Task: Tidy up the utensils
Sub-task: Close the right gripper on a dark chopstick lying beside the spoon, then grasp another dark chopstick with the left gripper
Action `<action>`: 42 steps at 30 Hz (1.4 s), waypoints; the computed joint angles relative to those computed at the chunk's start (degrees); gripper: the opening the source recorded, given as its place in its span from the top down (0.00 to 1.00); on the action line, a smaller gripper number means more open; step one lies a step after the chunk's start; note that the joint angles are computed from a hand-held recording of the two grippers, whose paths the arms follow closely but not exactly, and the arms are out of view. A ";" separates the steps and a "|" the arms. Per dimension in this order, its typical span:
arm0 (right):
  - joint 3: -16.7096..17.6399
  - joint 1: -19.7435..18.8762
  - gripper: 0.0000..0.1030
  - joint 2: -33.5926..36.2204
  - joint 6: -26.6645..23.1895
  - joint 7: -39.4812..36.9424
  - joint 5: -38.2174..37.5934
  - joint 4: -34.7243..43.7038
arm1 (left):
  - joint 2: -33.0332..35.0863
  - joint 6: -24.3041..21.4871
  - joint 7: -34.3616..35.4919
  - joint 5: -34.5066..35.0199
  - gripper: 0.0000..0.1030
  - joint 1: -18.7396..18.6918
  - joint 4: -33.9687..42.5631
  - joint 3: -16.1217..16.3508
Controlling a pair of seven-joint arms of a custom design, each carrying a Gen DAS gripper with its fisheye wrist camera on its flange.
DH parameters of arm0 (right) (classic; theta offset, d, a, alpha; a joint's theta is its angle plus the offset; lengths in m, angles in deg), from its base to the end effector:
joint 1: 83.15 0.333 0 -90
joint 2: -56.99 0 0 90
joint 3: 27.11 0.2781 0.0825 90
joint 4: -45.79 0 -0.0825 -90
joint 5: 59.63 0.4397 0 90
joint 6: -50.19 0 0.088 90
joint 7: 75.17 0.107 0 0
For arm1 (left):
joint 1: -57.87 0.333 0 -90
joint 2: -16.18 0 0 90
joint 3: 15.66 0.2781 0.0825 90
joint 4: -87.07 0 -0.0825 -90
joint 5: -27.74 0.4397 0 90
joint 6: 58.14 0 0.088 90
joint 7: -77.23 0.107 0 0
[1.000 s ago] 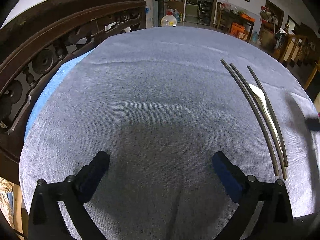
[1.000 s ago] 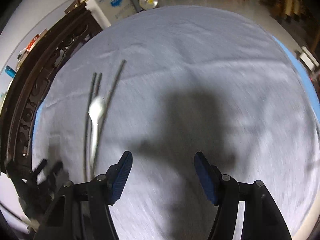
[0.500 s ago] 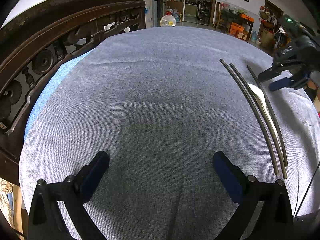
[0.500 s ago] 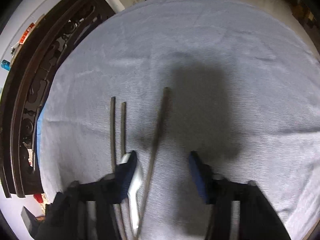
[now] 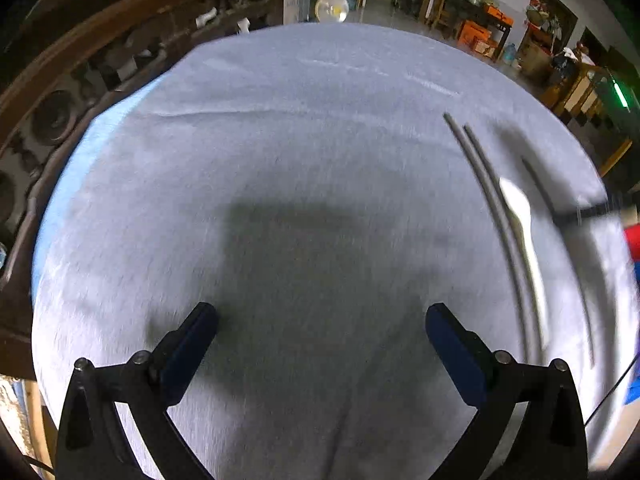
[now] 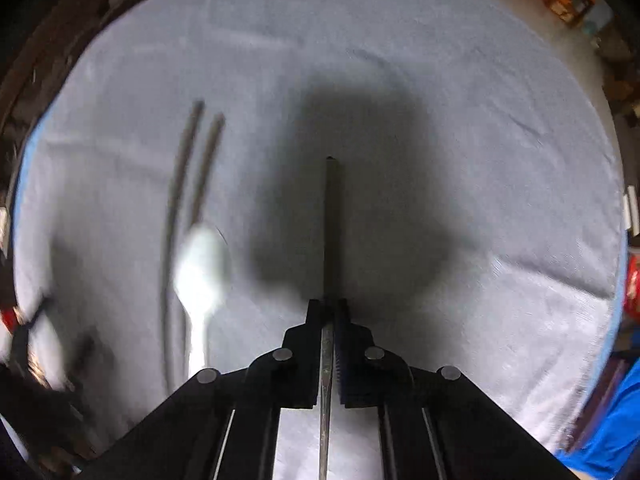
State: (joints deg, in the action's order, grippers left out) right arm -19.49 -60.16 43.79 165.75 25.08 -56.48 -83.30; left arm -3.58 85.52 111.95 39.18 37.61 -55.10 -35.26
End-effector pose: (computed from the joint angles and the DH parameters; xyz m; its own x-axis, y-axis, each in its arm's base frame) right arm 0.4596 0.2757 0.3962 0.3219 -0.9466 -0.0175 -0.9467 -0.3221 0.0109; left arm 0.4017 -0.3314 0.3785 0.1053 -0.9895 0.0991 -0.9045 -0.1367 -0.4039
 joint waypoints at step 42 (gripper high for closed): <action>-3.09 -1.89 0.93 -12.71 -0.44 -9.05 6.70 -13.78 | 58.36 -54.15 30.26 -7.40 0.93 -6.24 80.49 5.43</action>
State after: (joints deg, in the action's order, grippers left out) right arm -22.58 -62.05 31.08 165.31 16.02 -49.78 -97.08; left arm 54.78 31.37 142.21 31.78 31.37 25.38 -29.83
